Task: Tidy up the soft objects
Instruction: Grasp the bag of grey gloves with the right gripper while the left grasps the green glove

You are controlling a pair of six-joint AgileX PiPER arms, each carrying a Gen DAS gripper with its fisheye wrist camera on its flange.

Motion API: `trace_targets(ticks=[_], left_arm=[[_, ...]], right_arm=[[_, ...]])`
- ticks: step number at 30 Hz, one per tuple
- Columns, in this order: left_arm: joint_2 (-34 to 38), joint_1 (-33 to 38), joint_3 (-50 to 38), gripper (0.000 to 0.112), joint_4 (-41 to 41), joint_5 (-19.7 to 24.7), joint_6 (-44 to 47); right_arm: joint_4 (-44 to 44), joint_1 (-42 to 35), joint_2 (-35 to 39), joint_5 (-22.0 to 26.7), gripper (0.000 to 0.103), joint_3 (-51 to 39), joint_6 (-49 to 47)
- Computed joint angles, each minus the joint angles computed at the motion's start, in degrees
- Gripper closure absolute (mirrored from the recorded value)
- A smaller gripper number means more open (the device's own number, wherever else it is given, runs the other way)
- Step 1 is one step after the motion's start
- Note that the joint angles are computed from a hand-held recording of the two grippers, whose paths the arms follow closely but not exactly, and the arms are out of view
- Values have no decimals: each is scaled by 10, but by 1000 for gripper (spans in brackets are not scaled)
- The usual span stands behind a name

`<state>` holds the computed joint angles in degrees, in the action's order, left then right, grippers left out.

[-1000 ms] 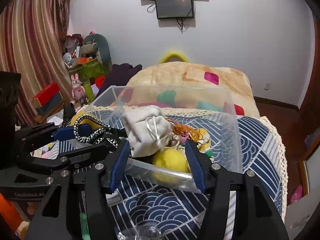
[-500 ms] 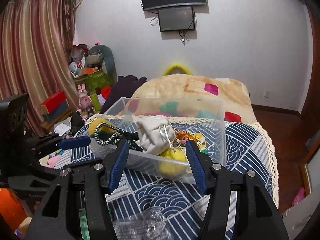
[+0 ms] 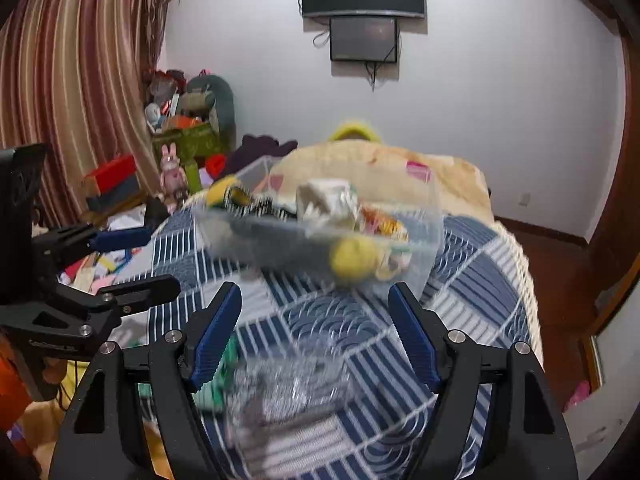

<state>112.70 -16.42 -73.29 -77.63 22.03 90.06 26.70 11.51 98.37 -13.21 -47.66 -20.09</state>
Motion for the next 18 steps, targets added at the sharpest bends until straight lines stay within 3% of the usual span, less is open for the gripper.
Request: trace_targets(ticks=[8, 12, 18], left_arm=[[4, -23, 71, 21, -39, -21, 69], [21, -23, 77, 21, -76, -11, 89], [34, -6, 84, 50, -103, 36, 103]], right_arm=[[50, 30, 17, -34, 29, 46, -25], [12, 33, 31, -34, 29, 55, 22], [-130, 15, 76, -26, 30, 45, 180]])
